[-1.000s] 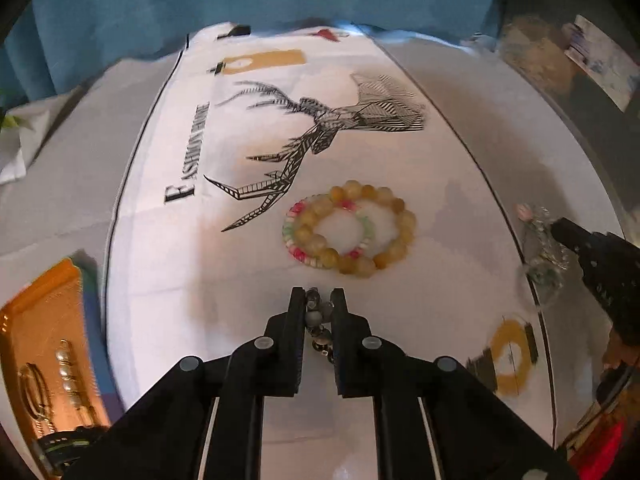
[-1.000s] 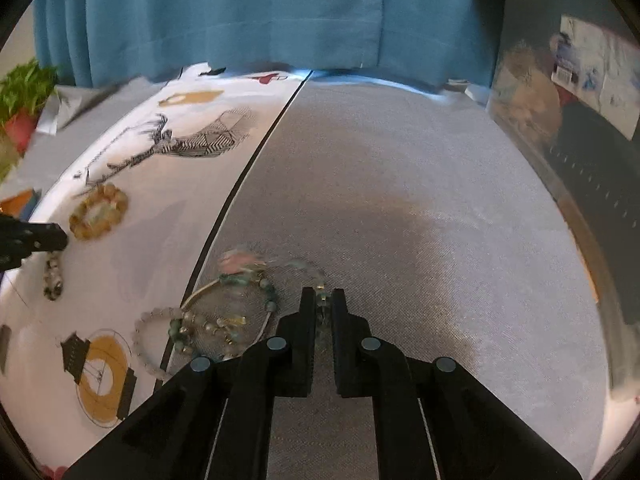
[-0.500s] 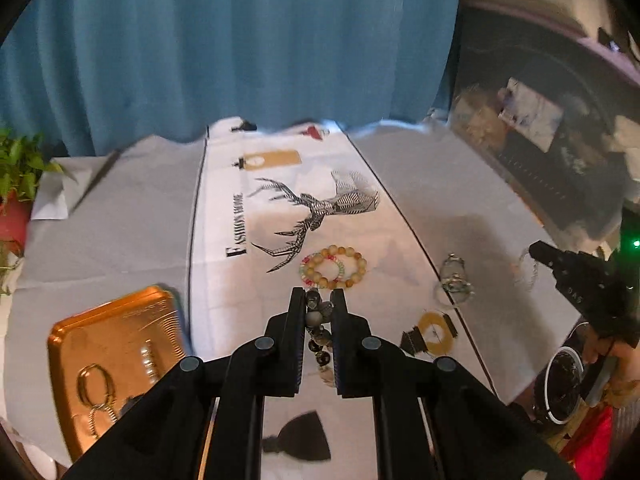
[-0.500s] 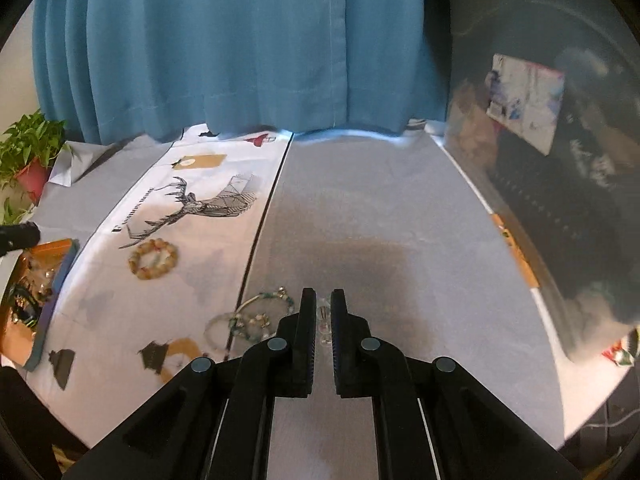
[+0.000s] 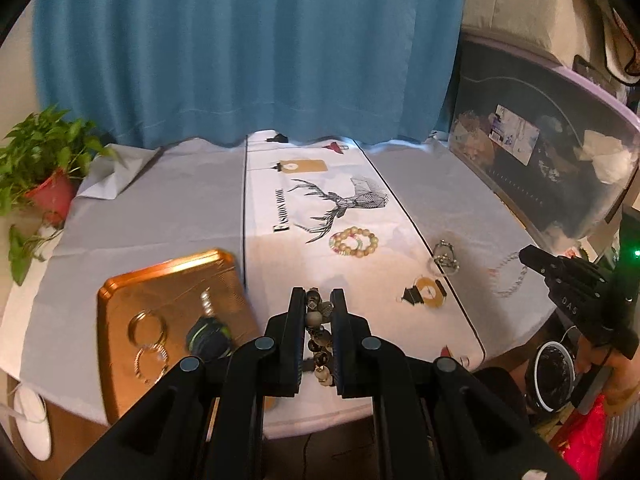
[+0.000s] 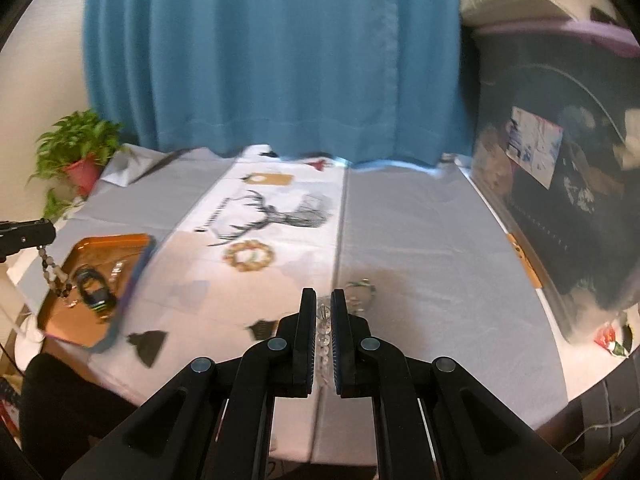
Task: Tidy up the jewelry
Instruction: 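Carry both held bracelets over the copper tray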
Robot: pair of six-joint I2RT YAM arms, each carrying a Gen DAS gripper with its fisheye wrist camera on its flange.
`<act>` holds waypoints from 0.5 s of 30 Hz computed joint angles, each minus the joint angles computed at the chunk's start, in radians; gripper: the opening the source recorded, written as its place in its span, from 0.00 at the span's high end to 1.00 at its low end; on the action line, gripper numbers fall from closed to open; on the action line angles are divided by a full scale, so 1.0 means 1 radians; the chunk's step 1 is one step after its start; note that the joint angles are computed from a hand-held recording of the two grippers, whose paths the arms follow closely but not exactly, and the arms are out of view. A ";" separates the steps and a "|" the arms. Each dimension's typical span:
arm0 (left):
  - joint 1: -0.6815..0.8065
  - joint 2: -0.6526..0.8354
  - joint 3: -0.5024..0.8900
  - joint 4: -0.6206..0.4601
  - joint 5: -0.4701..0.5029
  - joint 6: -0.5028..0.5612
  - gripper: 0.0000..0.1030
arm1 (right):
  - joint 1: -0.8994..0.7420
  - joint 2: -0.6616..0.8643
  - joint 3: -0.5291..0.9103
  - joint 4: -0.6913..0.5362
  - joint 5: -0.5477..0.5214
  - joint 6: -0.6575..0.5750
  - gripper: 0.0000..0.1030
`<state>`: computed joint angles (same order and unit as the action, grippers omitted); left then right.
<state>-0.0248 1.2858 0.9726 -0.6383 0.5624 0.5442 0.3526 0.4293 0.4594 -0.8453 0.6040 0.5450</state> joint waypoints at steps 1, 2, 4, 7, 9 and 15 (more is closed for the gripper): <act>0.027 -0.012 -0.003 -0.021 0.018 0.022 0.91 | 0.080 0.025 0.015 -0.028 0.051 0.065 0.93; 0.065 -0.028 -0.007 -0.047 0.041 0.052 0.91 | 0.185 0.062 0.034 -0.067 0.114 0.157 0.93; 0.123 -0.045 -0.006 -0.088 0.079 0.103 0.91 | 0.341 0.130 0.068 -0.139 0.196 0.310 0.93; 0.231 -0.055 0.003 -0.159 0.142 0.194 0.91 | 0.559 0.265 0.129 -0.254 0.286 0.558 0.93; 0.287 -0.052 0.013 -0.193 0.171 0.242 0.91 | 0.671 0.363 0.171 -0.313 0.319 0.699 0.93; 0.457 0.013 0.069 -0.290 0.240 0.387 0.91 | 0.838 0.565 0.273 -0.375 0.342 0.877 0.93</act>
<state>0.4325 1.2990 1.0412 -0.9284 0.8027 0.9312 1.1910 0.9939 0.7321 -1.2199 0.9460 1.4218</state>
